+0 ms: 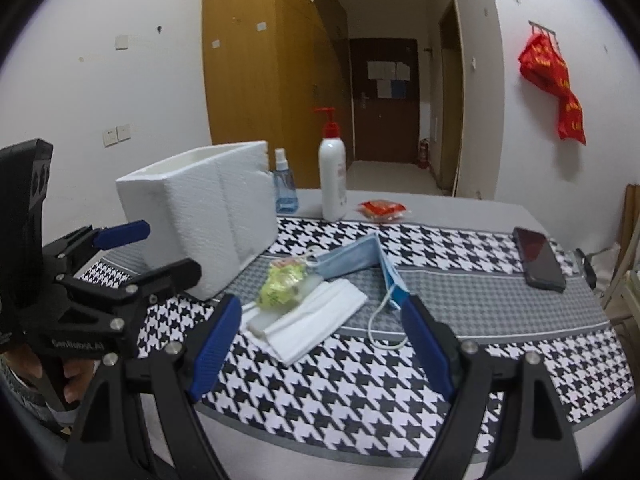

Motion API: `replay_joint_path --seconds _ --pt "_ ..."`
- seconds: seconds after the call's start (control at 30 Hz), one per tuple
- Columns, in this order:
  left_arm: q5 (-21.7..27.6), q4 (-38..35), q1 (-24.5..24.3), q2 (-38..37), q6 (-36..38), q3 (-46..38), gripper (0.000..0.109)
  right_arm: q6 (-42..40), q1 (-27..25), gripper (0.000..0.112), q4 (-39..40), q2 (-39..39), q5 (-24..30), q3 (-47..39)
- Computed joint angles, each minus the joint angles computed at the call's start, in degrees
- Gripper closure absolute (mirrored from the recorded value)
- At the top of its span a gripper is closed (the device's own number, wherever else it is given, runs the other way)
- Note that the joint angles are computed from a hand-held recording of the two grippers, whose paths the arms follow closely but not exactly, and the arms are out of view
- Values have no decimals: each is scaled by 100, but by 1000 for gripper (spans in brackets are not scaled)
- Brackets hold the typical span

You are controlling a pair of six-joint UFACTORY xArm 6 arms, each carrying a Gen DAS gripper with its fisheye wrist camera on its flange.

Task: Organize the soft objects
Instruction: 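Grasp the green-wrapped packet on the tissues with the left tool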

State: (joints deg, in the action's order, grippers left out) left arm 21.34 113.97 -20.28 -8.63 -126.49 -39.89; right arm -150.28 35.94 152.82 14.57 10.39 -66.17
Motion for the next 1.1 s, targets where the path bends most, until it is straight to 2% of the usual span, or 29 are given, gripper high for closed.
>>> replay_joint_path --seconds 0.07,0.17,0.37,0.47,0.6,0.77,0.9,1.03,1.1 --pt "-108 -439 65 318 426 -265 7 459 -42 27 -442 127 19 -77" --pt "-197 -733 101 699 737 -572 7 1468 -74 27 -1334 441 -182 -352" --pt "-280 -1667 201 1313 1489 -1043 12 2702 -209 27 -2534 675 -76 -440" --pt "-165 -2035 244 1459 1662 -1141 17 3005 -261 27 -2917 667 83 -398" --pt "-254 -2596 338 1673 2089 -1302 23 3389 -283 27 -3424 654 252 -363" --pt "-290 -3070 334 1866 2515 -1424 26 3733 -322 27 -3882 753 361 -428" --pt "-426 -3493 329 2018 3004 -1547 38 4150 -378 27 -4263 875 451 -508" --pt "-375 -3677 295 2140 3197 -1657 44 4162 -412 27 -4295 877 531 -494" --pt "-484 -3756 327 2199 3270 -1696 54 4129 -412 27 -4268 869 512 -488"
